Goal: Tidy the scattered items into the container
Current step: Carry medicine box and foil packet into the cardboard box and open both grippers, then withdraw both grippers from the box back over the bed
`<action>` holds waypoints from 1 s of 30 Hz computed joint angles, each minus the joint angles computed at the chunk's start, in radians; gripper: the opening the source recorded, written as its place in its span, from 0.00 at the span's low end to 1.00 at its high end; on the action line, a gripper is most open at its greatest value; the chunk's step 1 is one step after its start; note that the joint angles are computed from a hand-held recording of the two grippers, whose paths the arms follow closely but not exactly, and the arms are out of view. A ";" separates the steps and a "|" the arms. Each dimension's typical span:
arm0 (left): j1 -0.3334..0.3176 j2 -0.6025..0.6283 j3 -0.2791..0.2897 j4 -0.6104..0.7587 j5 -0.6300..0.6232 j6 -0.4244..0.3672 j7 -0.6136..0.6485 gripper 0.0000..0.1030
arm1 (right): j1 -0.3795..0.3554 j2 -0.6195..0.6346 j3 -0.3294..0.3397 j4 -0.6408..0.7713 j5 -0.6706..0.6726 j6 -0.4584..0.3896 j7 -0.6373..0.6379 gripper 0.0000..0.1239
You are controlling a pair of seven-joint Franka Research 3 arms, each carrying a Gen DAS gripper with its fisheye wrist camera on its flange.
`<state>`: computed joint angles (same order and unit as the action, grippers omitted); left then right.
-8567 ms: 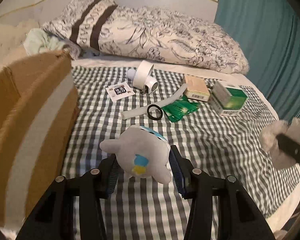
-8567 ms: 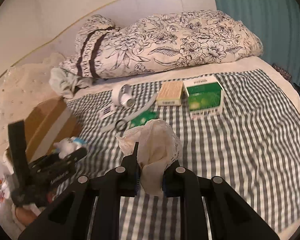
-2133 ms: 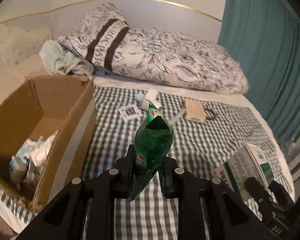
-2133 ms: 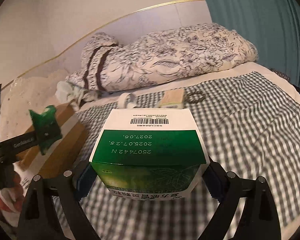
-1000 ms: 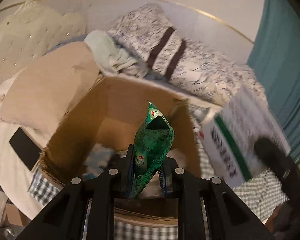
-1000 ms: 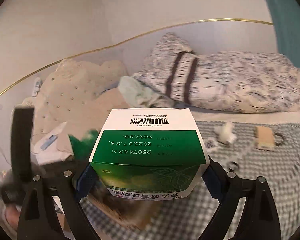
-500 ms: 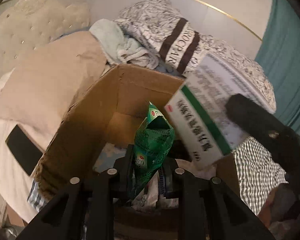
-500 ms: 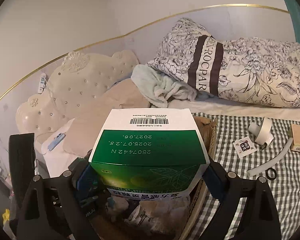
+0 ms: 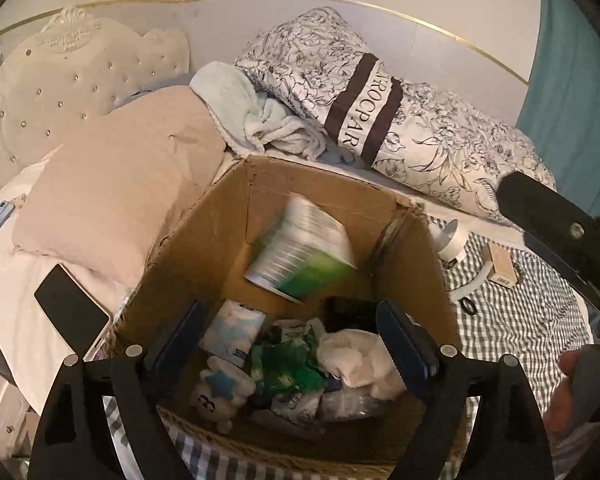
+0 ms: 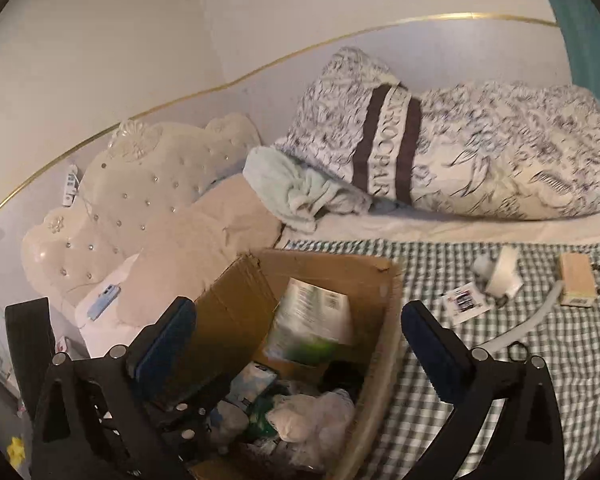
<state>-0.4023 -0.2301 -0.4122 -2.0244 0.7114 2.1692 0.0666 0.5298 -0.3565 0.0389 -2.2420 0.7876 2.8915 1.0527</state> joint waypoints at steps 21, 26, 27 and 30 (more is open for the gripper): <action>-0.335 0.623 0.037 0.672 0.226 -0.174 -0.050 1.00 | -0.355 -0.258 -0.222 -0.308 -0.193 0.018 0.043 0.83; -0.393 0.843 0.103 0.912 0.183 -0.185 0.076 1.00 | -0.279 -0.117 -0.337 -0.255 -0.111 0.032 -0.108 0.83; -0.402 0.884 0.114 0.964 0.166 -0.195 0.108 1.00 | -0.282 -0.091 -0.335 -0.244 -0.099 0.039 -0.131 0.83; -0.425 1.010 0.152 1.131 0.117 -0.213 0.172 1.00 | -0.272 -0.003 -0.343 -0.191 -0.043 0.069 -0.222 0.83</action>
